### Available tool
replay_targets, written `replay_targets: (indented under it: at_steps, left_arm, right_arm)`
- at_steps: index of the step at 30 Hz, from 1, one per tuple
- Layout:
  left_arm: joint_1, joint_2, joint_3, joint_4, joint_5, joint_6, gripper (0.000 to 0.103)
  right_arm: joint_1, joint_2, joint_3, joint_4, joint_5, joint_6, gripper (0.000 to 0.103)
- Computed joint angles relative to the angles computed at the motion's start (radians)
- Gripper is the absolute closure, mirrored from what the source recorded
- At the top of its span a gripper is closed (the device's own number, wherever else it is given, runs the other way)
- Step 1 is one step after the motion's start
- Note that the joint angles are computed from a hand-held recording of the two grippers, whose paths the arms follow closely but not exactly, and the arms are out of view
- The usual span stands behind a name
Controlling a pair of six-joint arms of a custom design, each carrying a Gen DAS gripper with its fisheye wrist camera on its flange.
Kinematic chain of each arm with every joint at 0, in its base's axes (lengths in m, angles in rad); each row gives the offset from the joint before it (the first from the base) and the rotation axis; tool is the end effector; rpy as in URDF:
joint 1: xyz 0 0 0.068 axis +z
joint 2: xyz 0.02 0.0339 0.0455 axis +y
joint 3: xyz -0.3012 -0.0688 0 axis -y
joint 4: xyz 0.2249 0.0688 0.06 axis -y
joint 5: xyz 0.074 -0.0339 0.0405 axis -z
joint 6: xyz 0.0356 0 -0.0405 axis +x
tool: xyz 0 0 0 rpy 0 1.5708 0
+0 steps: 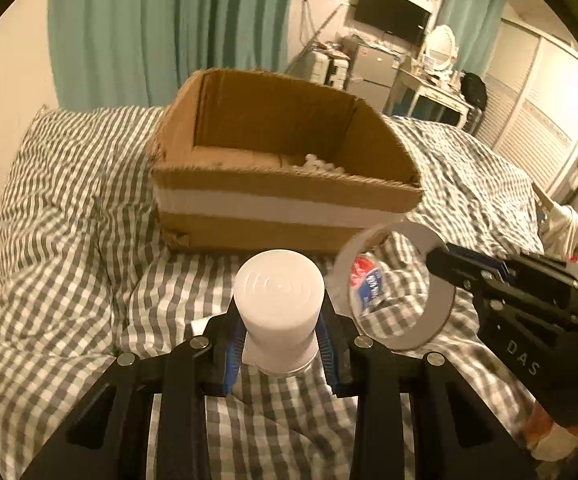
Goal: Organize objects
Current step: 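Carry the cylinder and tape roll into the box and open both tools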
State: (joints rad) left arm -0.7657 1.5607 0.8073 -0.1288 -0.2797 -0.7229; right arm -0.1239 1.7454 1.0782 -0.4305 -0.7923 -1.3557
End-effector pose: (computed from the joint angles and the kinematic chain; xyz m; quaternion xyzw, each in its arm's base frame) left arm 0.2165 -0.1945 0.2210 -0.0271 0.9329 -0.1299 0.3347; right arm 0.3318 -0.0158 0.2300 -0.5919 0.6798 0.1313 0.4126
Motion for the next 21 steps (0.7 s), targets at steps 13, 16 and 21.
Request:
replay_targets:
  at_steps: [13,16,21]
  left_arm:
    - [0.107,-0.060,0.230,-0.227,0.018,0.128,0.070]
    - [0.161,-0.057,0.298,-0.246,0.039,0.166,0.070]
    - [0.242,0.003,0.432,-0.279,0.041,0.219,0.070]
  right_arm:
    - [0.024,-0.102,0.111,-0.040,-0.084,0.081,0.095]
    - [0.056,-0.120,0.169,-0.046,-0.103,0.147,0.095]
    - [0.119,-0.146,0.261,-0.044,-0.120,0.286,0.095]
